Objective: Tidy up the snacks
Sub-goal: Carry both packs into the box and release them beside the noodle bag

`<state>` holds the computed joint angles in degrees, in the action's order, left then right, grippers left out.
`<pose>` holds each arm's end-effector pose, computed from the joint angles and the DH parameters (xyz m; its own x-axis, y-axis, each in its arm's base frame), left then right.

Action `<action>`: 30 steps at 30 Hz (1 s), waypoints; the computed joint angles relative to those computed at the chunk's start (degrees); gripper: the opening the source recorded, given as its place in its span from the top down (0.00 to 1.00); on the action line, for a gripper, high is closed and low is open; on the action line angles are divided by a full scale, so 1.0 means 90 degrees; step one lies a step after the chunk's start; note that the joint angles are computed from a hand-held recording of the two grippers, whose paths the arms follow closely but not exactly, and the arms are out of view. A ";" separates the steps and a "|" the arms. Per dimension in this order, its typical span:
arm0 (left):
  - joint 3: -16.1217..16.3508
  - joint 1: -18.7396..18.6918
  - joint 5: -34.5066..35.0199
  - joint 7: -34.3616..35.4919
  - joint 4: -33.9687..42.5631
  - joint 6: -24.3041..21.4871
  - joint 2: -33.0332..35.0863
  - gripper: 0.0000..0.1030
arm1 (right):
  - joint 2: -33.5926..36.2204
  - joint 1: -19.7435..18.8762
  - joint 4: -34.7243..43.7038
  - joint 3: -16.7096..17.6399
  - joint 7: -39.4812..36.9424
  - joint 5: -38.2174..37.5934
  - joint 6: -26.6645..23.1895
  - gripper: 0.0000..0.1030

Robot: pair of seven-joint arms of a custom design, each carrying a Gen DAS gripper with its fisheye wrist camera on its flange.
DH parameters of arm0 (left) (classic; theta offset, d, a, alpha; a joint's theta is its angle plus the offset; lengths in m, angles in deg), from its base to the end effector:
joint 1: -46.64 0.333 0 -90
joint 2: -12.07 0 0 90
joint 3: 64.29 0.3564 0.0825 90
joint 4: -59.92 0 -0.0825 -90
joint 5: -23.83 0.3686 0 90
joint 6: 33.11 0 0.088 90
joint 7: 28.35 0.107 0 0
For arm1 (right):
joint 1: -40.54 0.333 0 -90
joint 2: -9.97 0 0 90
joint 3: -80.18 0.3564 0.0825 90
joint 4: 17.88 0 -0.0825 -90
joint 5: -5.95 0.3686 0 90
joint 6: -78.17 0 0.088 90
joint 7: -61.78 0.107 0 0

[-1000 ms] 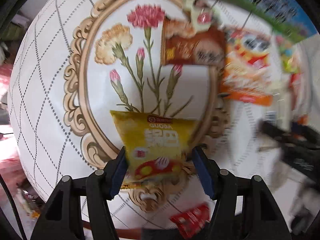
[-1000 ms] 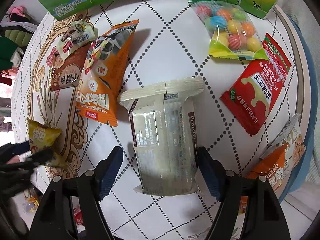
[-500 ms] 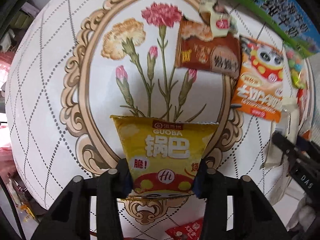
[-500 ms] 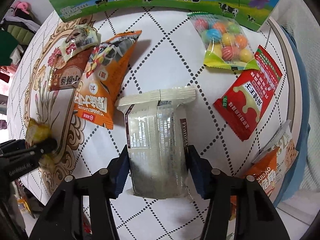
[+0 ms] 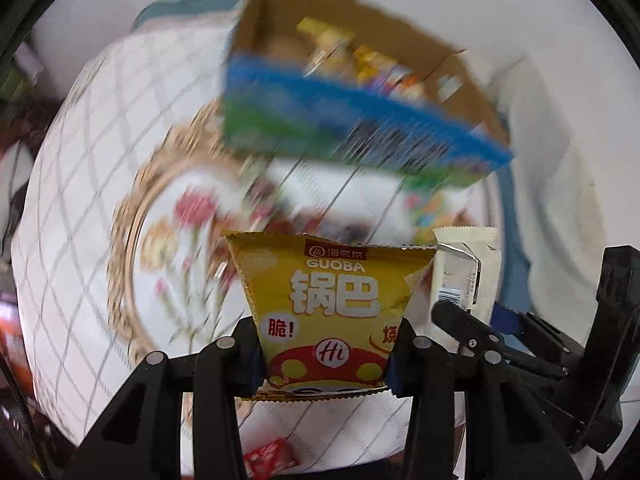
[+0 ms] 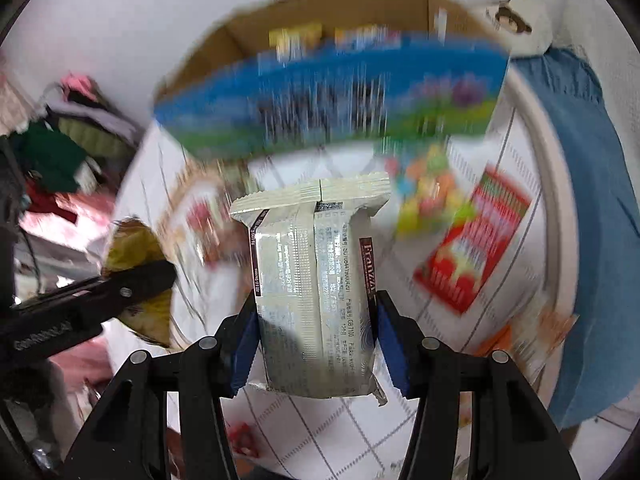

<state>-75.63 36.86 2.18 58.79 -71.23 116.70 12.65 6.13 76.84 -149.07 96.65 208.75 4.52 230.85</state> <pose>0.4992 -0.1838 0.4293 -0.0574 -0.9553 0.2901 -0.9680 -0.0178 -0.2502 0.3165 0.4217 0.4755 -0.0007 -0.9423 -0.3349 -0.9599 0.0946 -0.2640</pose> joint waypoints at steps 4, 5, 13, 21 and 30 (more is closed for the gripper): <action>-0.0042 -0.0049 0.0926 -0.0523 0.1361 -0.0210 0.0718 0.60 | -0.0124 -0.0481 0.0431 -0.0266 -0.0076 -0.0588 -0.0121 0.45; -0.0054 -0.0094 0.1272 -0.0755 0.1747 -0.0268 0.0992 0.60 | -0.0072 -0.0601 0.0604 -0.0298 -0.0065 -0.0826 -0.0232 0.45; 0.0121 -0.0304 0.3093 -0.1759 0.5438 -0.2004 0.3422 0.60 | 0.1446 -0.1050 0.2614 -0.0976 -0.0904 -0.1114 -0.1337 0.45; 0.0306 -0.0572 0.3589 -0.1760 0.8551 -0.3863 0.5355 0.57 | 0.3028 -0.1011 0.4397 -0.1431 -0.1707 -0.0453 -0.2384 0.29; 0.0300 -0.0547 0.3464 -0.1786 0.9040 -0.4022 0.5695 0.06 | 0.3510 -0.0873 0.4839 -0.1611 -0.2093 0.0007 -0.2639 0.04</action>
<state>-72.93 31.93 33.36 42.71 10.13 80.50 63.90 37.72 68.98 -105.52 82.15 189.92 4.58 207.10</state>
